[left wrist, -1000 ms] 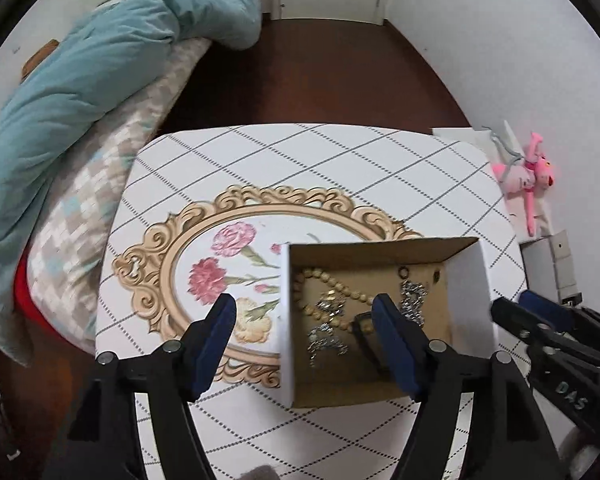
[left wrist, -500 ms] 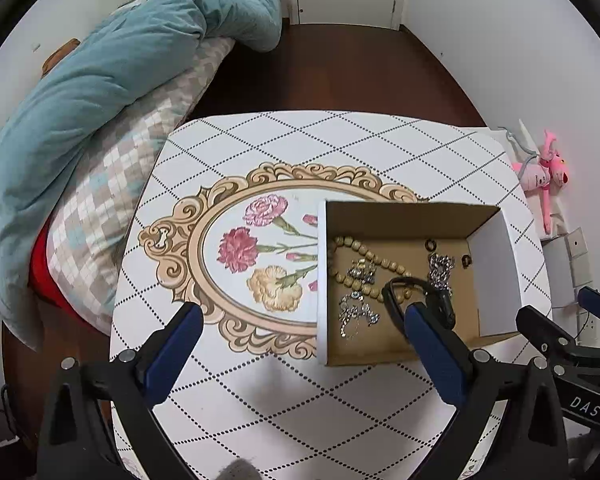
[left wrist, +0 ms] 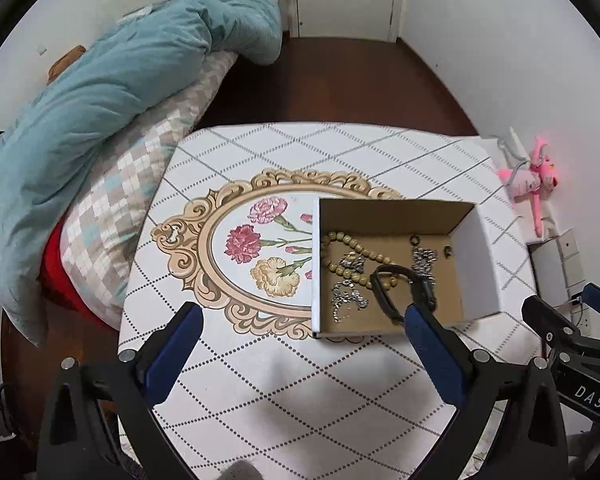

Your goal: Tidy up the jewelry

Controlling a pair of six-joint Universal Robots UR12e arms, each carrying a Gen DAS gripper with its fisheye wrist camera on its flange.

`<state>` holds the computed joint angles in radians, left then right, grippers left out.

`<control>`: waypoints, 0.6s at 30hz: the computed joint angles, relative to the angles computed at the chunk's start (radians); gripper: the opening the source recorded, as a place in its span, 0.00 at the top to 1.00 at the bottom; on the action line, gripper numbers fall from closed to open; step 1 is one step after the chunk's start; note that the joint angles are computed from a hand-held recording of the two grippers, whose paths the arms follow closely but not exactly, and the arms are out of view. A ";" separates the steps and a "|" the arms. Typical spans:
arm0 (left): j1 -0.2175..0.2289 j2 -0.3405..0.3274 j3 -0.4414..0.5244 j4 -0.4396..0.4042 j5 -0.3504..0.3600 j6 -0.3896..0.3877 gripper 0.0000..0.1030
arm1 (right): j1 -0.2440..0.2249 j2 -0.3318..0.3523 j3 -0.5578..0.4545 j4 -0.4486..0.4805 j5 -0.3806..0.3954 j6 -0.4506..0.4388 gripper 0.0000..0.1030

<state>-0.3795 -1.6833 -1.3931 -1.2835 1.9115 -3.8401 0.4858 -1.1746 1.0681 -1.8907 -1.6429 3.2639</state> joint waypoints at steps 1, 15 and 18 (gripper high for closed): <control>-0.006 0.004 0.002 0.000 0.010 -0.001 0.00 | 0.001 -0.012 0.011 -0.014 -0.004 0.003 0.00; -0.094 0.076 0.032 0.036 0.128 -0.018 0.00 | 0.027 -0.164 0.098 -0.159 -0.067 0.002 0.00; -0.109 0.085 0.039 0.040 0.149 -0.018 0.00 | 0.032 -0.189 0.104 -0.172 -0.070 0.003 0.00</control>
